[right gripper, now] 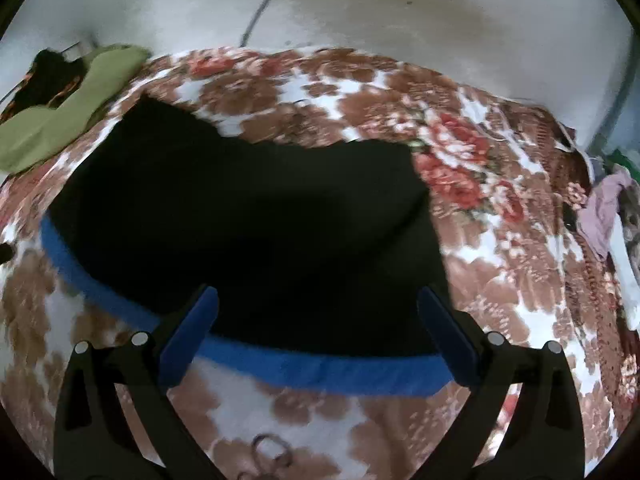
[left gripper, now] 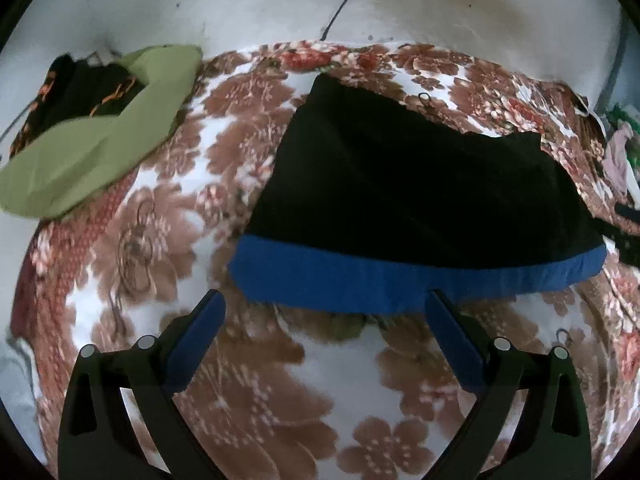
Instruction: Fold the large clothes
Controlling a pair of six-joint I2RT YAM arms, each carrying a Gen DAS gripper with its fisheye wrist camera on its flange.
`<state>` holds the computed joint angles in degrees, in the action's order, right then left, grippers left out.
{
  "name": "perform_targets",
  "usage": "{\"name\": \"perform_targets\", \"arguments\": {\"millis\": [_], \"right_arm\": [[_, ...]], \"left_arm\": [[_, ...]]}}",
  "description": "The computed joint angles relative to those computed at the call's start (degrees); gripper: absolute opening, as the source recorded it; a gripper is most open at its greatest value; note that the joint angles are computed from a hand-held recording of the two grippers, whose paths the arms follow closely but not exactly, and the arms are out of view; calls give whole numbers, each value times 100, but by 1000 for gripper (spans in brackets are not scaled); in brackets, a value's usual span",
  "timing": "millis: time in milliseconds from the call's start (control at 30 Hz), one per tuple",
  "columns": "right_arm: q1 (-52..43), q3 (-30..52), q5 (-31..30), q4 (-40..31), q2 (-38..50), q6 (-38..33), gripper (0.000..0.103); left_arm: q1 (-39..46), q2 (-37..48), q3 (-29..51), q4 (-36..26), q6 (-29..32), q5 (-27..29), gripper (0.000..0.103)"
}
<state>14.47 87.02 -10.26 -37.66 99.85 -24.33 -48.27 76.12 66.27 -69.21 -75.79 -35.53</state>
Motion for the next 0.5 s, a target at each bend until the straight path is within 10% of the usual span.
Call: {"name": "perform_targets", "arguments": {"millis": [167, 500], "right_arm": [[249, -532, 101, 135, -362, -108, 98], [954, -292, 559, 420, 25, 181, 98]], "left_arm": [[-368, -17, -245, 17, -557, -28, 98], [-270, -774, -2074, 1992, -1343, 50, 98]]}}
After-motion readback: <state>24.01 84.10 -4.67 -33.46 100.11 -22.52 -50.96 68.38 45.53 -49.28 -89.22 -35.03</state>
